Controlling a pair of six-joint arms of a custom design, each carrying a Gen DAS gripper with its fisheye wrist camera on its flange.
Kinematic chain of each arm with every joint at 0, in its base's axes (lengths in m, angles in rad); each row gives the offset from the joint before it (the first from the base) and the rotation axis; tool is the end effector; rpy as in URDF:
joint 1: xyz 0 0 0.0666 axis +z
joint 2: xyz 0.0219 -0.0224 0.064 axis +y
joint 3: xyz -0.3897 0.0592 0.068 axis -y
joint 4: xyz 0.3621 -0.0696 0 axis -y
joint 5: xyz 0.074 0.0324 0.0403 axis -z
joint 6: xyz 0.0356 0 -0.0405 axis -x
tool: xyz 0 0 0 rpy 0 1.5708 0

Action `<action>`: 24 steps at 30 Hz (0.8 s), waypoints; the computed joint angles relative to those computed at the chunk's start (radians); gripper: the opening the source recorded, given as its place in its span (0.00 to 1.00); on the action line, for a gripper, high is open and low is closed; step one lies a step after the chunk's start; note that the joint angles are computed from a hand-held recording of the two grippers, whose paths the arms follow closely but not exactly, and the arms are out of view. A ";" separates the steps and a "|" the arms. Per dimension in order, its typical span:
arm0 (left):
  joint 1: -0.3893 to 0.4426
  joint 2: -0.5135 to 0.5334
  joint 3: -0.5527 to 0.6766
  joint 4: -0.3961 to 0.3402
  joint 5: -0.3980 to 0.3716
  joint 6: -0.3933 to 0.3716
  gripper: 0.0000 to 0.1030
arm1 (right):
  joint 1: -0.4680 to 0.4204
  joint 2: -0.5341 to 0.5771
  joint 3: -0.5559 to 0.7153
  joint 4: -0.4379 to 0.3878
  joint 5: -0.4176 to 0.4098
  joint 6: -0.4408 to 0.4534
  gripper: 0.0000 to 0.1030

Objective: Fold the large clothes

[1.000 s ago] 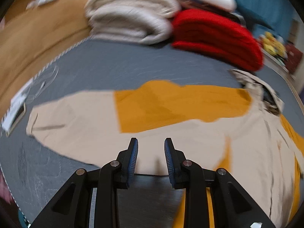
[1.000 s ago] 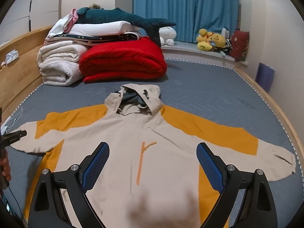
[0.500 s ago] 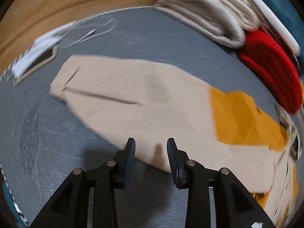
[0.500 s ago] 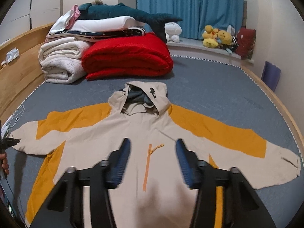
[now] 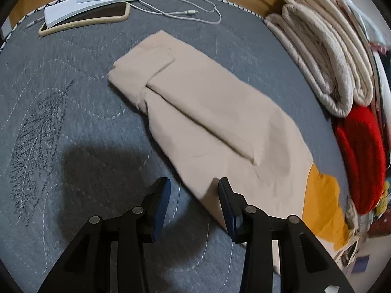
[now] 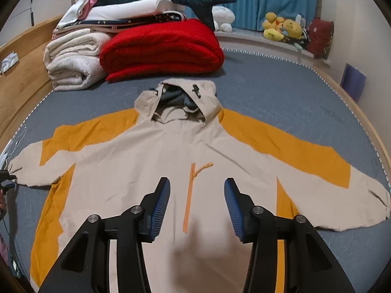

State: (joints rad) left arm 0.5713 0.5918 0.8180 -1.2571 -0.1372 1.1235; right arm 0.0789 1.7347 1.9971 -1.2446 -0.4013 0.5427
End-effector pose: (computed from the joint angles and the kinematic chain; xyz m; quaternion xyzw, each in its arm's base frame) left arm 0.1198 0.0823 0.3918 -0.7328 0.6228 -0.0090 0.2740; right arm 0.5586 0.0577 0.5090 -0.3418 0.8752 0.1203 0.3205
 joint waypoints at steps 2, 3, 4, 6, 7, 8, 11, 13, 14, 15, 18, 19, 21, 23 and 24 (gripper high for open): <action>0.018 0.004 0.000 0.019 -0.009 -0.018 0.31 | -0.002 0.001 -0.006 -0.007 0.003 0.015 0.52; 0.023 0.010 -0.001 0.032 -0.013 -0.023 0.26 | -0.004 0.002 -0.008 -0.015 0.004 0.028 0.53; 0.023 0.020 -0.002 0.041 -0.012 -0.022 0.12 | -0.006 0.004 -0.007 -0.023 0.005 0.038 0.55; -0.029 0.048 0.010 0.032 -0.056 0.021 0.05 | -0.012 0.008 -0.005 -0.032 0.004 0.047 0.56; -0.088 0.068 0.032 0.014 -0.117 0.056 0.02 | -0.016 0.009 -0.005 -0.033 0.001 0.049 0.56; -0.157 0.095 0.062 -0.011 -0.187 0.087 0.01 | -0.018 0.010 -0.003 -0.034 -0.001 0.050 0.56; -0.368 0.199 0.194 -0.052 -0.366 0.123 0.00 | -0.029 0.005 0.000 -0.029 -0.002 0.043 0.56; -0.505 0.278 0.293 -0.043 -0.441 0.138 0.00 | -0.036 0.005 0.016 -0.043 -0.006 0.027 0.56; -0.563 0.317 0.338 -0.033 -0.464 0.138 0.00 | -0.039 0.006 0.022 -0.048 -0.008 0.020 0.56; -0.639 0.370 0.397 -0.014 -0.489 0.131 0.00 | -0.045 0.003 0.025 -0.057 -0.017 0.009 0.56; -0.829 0.537 0.570 0.056 -0.537 0.049 0.00 | -0.060 -0.005 0.030 -0.093 -0.042 -0.008 0.56; -0.875 0.589 0.620 0.077 -0.541 0.019 0.00 | -0.066 -0.012 0.025 -0.101 -0.052 -0.009 0.56; -0.960 0.702 0.728 0.146 -0.513 -0.070 0.00 | -0.076 -0.028 0.007 -0.102 -0.062 0.000 0.56; -1.030 0.822 0.834 0.192 -0.435 -0.152 0.00 | -0.084 -0.038 0.001 -0.108 -0.065 -0.001 0.56; -1.052 0.868 0.872 0.214 -0.382 -0.186 0.00 | -0.090 -0.037 0.009 -0.121 -0.072 -0.011 0.56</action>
State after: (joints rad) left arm -0.4805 1.4599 1.6898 -1.0434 -0.5192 0.9379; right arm -0.0116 1.6980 2.0059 -1.3653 -0.4733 0.5321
